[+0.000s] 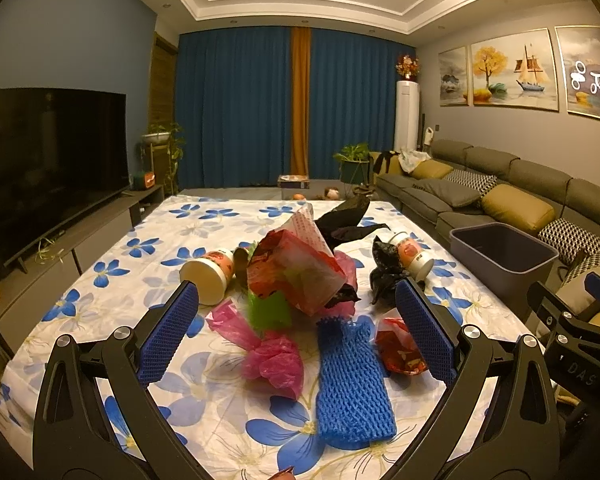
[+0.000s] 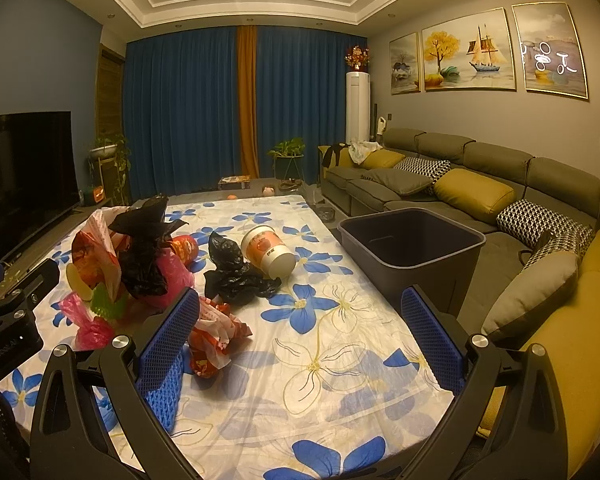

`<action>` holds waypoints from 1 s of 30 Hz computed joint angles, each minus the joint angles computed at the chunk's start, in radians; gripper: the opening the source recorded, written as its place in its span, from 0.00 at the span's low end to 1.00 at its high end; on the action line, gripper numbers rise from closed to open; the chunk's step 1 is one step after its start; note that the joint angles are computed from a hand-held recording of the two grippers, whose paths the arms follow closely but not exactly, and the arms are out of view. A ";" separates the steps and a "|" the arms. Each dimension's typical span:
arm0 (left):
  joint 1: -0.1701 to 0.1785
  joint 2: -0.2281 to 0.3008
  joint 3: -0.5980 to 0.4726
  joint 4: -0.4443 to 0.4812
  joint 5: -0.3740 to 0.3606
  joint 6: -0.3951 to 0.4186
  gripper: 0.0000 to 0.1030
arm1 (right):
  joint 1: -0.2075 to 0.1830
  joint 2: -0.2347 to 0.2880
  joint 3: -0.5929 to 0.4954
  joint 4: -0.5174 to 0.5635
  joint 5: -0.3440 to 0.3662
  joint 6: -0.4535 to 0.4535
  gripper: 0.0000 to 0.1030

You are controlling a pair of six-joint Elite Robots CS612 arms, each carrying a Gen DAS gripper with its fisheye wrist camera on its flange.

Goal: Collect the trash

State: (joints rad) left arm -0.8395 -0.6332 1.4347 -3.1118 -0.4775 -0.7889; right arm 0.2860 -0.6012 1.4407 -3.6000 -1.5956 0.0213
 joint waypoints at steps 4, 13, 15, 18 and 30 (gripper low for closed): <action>0.000 0.000 -0.001 -0.006 0.000 0.008 0.94 | 0.000 -0.002 0.000 0.004 0.003 0.002 0.95; 0.001 0.002 -0.002 -0.024 0.002 0.018 0.94 | -0.003 -0.001 -0.004 0.011 0.025 0.012 0.95; 0.002 0.004 -0.003 -0.033 0.001 0.026 0.94 | -0.003 0.001 -0.007 0.014 0.023 0.011 0.95; 0.003 0.005 -0.003 -0.039 -0.002 0.032 0.94 | -0.003 0.001 -0.009 0.021 0.026 0.012 0.95; 0.009 0.014 -0.007 -0.081 -0.008 0.069 0.94 | -0.004 0.007 -0.019 0.035 0.039 0.015 0.95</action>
State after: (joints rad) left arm -0.8303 -0.6188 1.4279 -3.1924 -0.4853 -0.7204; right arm 0.2823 -0.5945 1.4217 -3.5648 -1.5571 0.0364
